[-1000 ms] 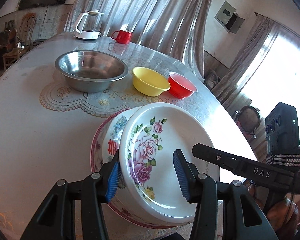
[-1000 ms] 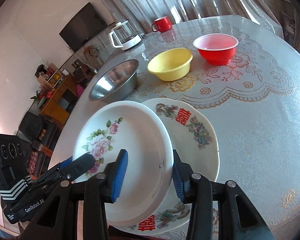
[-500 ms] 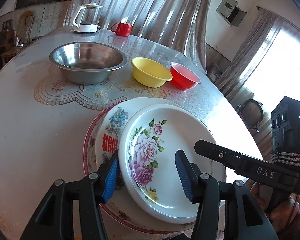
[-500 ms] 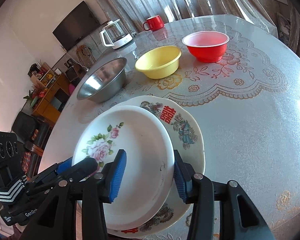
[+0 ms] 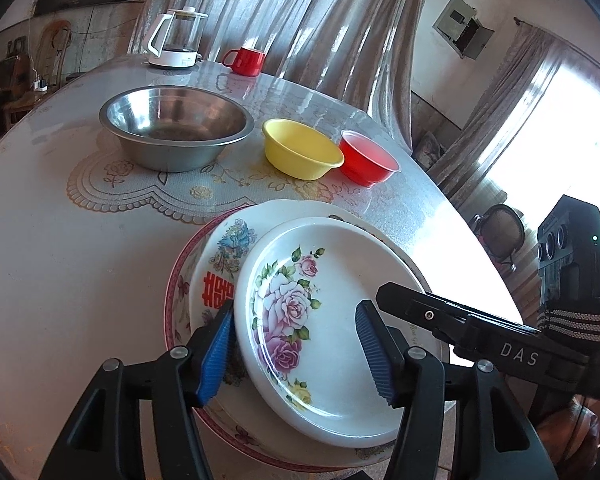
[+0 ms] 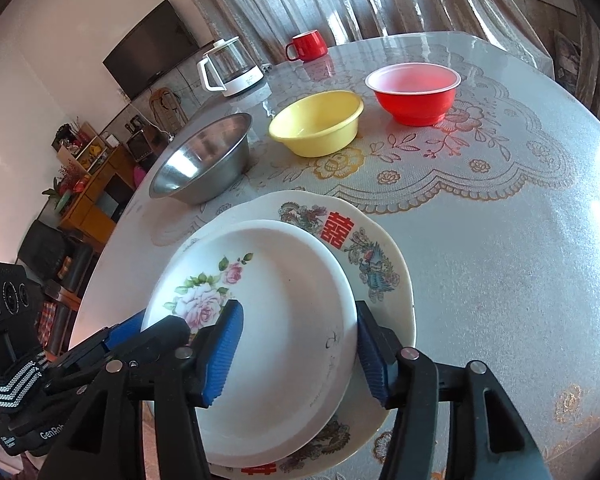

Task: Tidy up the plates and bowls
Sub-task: 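Lower the pink-rose plate onto the double-happiness plate with the left gripper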

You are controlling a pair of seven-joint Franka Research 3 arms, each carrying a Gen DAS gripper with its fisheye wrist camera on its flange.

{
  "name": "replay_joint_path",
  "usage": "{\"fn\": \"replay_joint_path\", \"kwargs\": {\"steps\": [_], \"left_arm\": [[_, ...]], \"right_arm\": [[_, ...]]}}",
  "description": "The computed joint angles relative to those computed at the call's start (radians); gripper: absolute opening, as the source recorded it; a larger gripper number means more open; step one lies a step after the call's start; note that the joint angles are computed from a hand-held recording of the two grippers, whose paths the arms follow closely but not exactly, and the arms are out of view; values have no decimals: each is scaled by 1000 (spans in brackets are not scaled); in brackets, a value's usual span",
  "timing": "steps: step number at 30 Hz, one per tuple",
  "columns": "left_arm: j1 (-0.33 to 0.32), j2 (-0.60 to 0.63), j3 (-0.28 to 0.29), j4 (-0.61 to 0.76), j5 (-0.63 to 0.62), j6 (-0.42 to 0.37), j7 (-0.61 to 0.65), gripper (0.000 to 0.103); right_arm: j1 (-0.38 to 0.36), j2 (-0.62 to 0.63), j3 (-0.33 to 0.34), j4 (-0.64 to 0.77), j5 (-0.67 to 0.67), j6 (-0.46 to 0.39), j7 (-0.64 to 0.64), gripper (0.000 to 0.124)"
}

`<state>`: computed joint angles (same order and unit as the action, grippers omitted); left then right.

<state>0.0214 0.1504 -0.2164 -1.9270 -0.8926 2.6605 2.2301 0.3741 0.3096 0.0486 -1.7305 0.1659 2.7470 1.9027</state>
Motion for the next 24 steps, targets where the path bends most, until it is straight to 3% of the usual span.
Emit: {"fn": "replay_joint_path", "kwargs": {"steps": [24], "left_arm": [[-6,-23,4,-30,-41,25,41,64]], "right_arm": [[80,8,-82,15,-284,-9,161,61]]}}
